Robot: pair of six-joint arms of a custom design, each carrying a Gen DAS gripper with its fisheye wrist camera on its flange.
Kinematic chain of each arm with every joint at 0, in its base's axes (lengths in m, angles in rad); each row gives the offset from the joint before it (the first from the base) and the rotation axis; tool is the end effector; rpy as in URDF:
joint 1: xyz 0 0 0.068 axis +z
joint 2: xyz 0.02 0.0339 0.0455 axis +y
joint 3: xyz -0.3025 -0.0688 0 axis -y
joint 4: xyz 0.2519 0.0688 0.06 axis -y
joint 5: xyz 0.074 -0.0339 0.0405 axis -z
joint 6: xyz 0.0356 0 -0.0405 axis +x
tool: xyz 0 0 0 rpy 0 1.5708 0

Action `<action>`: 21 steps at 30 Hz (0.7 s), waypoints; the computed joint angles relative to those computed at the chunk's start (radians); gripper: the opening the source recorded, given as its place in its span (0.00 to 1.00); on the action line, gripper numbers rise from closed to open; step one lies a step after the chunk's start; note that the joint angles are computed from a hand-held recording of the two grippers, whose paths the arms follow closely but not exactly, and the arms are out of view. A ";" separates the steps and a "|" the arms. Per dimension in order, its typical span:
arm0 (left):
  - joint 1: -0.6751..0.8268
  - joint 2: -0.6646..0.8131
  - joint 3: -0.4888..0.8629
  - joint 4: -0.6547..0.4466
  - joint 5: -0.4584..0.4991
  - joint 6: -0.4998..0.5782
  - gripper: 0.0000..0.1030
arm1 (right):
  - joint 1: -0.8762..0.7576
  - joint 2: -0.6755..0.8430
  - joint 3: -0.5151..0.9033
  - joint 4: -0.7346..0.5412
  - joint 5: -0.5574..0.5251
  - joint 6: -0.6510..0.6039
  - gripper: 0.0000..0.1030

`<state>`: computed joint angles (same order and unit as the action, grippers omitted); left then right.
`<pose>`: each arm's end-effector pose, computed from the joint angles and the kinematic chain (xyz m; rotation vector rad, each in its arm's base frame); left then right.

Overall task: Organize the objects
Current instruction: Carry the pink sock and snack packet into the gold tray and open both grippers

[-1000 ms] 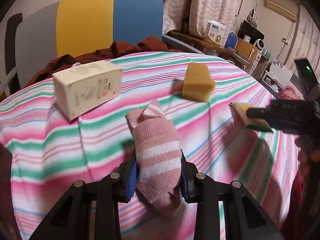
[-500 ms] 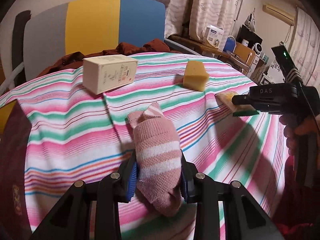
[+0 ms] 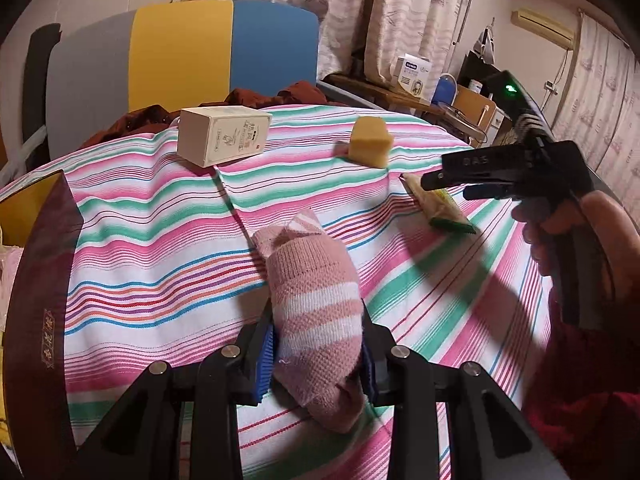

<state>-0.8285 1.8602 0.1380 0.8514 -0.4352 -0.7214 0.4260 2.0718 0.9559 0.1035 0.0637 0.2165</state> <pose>0.1436 -0.1344 0.0641 -0.0634 2.3477 -0.2281 0.3542 0.1582 0.0860 -0.2471 2.5762 0.1560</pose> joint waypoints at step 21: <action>-0.198 -0.438 -0.097 -0.306 -0.153 -0.127 0.33 | 0.074 -0.131 -0.135 0.050 -0.100 -0.019 0.44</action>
<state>-1.0264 1.4223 0.0414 0.5450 -0.5879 -0.8485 0.4995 1.9410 0.8205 0.1531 -0.0360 0.1975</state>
